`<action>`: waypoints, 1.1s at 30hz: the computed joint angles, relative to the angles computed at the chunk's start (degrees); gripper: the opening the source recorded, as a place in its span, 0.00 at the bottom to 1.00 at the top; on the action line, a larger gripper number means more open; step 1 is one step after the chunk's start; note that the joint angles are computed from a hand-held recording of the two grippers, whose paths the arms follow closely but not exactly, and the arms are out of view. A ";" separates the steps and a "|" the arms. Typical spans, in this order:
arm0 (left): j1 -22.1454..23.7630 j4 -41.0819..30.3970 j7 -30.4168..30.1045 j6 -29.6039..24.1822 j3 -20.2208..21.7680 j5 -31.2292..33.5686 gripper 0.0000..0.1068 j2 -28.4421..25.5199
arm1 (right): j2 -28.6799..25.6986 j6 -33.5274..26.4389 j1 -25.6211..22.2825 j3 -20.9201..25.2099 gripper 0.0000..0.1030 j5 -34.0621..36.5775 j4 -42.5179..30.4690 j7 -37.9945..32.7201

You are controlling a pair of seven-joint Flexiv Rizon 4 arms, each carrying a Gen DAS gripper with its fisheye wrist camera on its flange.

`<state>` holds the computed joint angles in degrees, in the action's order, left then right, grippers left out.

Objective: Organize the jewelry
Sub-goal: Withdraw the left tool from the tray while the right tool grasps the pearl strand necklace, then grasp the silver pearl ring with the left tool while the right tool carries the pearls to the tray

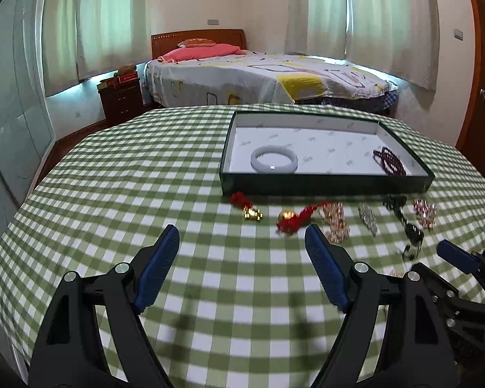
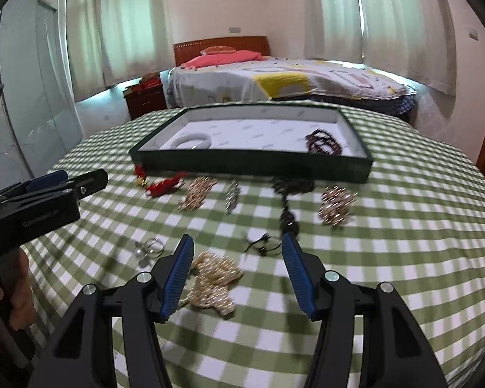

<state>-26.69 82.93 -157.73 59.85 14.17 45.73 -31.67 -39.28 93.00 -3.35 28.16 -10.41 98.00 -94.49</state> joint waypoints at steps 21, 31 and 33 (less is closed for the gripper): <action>-0.12 2.25 0.31 1.38 -1.40 -0.52 0.73 0.34 | 0.90 -5.98 1.44 0.77 0.22 5.32 -0.22 -7.82; -0.24 0.10 6.97 3.37 -2.75 -5.07 0.60 -2.69 | 1.27 -3.19 -0.10 -0.62 0.22 7.87 -0.79 -5.84; -0.23 -0.28 8.61 3.88 -2.81 -6.62 0.59 -3.61 | 0.77 -3.59 -0.60 -0.53 0.22 7.98 -1.53 -5.22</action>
